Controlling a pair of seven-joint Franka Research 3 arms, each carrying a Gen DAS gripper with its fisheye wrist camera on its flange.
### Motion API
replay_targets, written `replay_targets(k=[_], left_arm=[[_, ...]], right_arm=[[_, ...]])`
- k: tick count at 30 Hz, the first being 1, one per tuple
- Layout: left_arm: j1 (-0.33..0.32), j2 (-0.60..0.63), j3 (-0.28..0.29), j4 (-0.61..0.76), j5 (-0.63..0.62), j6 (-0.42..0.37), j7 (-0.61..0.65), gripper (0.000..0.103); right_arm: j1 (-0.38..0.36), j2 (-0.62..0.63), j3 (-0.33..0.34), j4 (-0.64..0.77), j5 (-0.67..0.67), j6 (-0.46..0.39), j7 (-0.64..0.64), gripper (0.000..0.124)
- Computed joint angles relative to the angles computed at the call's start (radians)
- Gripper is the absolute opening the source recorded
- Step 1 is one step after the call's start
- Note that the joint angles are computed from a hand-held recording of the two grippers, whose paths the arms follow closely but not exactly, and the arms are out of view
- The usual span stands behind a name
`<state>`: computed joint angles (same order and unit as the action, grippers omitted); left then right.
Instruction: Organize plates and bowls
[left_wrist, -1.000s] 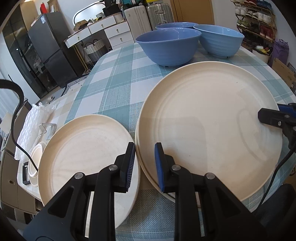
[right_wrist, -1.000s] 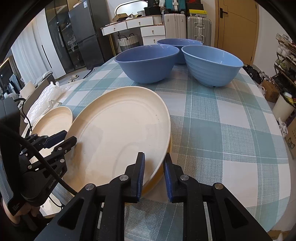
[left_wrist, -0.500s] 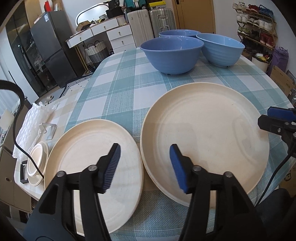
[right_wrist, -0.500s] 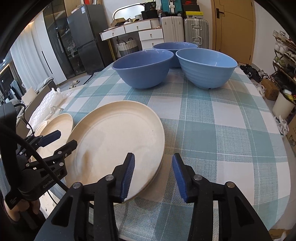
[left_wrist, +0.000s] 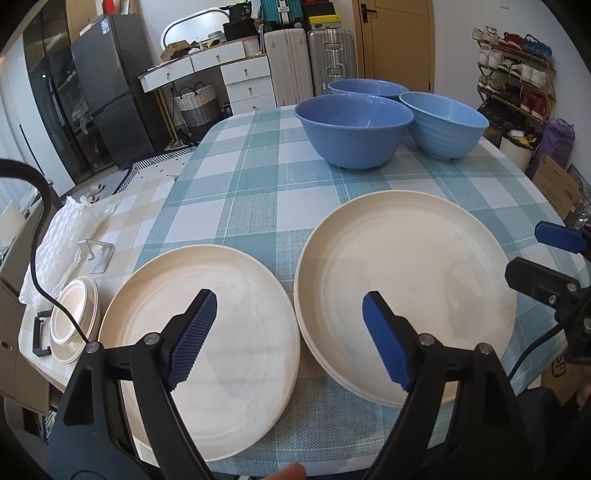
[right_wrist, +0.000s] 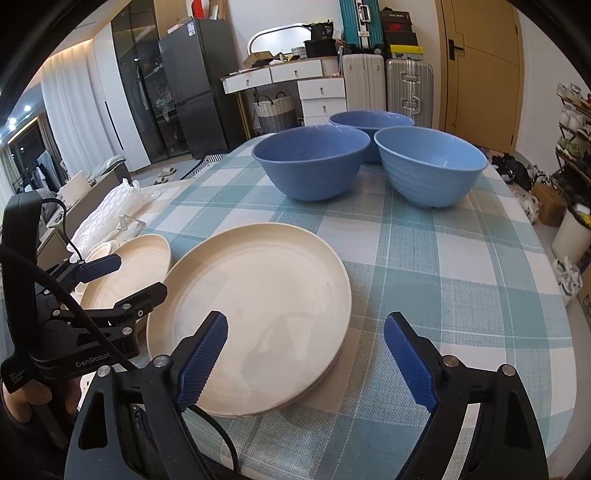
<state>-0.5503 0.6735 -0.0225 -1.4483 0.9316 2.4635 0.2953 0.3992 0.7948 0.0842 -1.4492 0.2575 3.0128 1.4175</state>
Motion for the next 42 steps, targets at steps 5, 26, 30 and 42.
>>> replay_targets(k=[5,26,30,42], left_arm=[[-0.007,-0.039,0.008,-0.044,0.031,0.012,-0.041,0.088],[0.070,-0.264,-0.056,-0.297,0.197,0.006,-0.282,0.101],[0.091,-0.293,-0.069,-0.332,0.207,0.003,-0.306,0.101],[0.148,-0.369,-0.095,-0.426,0.238,0.004,-0.372,0.101]], right_arm=[[-0.030,-0.004,0.043,-0.003,0.025,0.021,-0.029,0.091],[-0.025,-0.002,0.073,0.044,0.037,0.000,-0.106,0.093],[-0.020,0.020,0.079,0.092,0.035,-0.030,-0.127,0.093],[0.015,0.101,0.081,0.255,0.037,-0.123,-0.175,0.097]])
